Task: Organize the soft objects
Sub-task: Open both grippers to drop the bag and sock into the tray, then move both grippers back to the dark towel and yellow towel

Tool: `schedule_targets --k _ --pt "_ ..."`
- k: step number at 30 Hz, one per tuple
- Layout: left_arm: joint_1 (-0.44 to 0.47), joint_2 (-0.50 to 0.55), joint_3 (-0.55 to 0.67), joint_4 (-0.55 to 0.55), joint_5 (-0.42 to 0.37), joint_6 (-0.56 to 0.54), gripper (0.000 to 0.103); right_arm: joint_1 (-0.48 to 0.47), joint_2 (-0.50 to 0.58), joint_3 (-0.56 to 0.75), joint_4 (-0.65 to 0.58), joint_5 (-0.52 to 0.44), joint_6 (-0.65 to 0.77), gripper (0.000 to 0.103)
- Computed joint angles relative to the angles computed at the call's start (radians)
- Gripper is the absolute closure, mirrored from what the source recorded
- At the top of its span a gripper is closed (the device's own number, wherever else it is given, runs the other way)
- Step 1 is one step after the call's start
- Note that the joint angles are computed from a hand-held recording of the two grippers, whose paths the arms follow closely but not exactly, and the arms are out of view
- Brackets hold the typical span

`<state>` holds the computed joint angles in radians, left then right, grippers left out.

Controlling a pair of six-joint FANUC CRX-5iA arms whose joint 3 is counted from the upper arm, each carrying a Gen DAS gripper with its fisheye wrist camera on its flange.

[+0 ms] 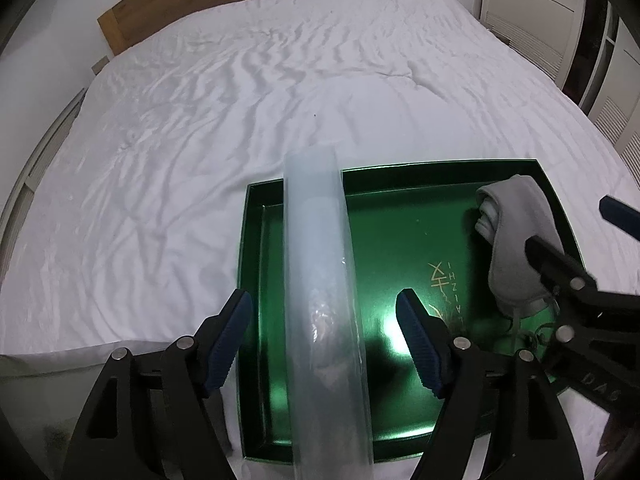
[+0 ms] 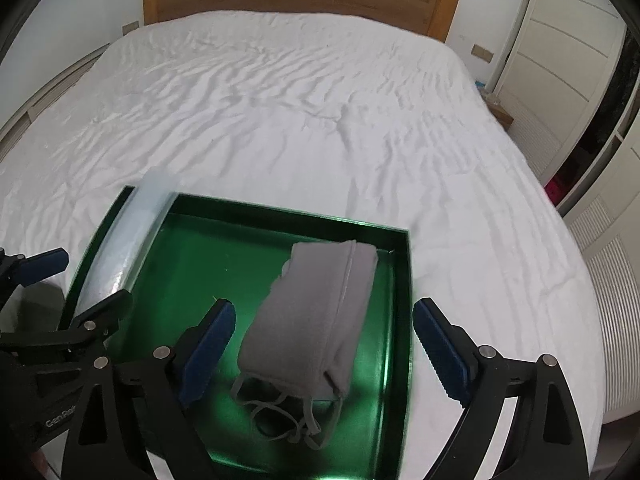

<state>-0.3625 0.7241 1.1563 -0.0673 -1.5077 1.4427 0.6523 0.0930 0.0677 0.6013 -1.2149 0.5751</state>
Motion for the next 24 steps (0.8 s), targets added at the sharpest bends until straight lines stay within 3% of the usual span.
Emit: schedule_targets --k 4,9,12,16,20,24 --pt "0.006 -0.055 -0.075 0.032 0.012 0.004 0.032 0.043 -0.036 -0.016 0.062 -0.054 -0.070 0.012" --pt "0.034 -0.223 -0.316 0.152 0.074 -0.039 0.027 0.147 -0.118 -0.064 0.138 -0.205 -0.188 0.012" --pt "0.066 -0.376 -0.521 0.244 0.116 -0.127 0.027 0.229 -0.146 -0.067 0.152 -0.309 -0.222 0.012" --pt "0.121 -0.528 -0.697 0.306 0.119 -0.297 0.027 0.400 -0.155 -0.026 0.155 -0.457 -0.308 0.012" --pt "0.257 -0.655 -0.821 0.360 0.067 -0.498 0.027 0.560 -0.094 0.081 0.137 -0.545 -0.391 0.012" --pt "0.445 -0.714 -0.850 0.363 0.003 -0.638 0.027 0.660 0.029 0.248 0.112 -0.562 -0.435 0.012"
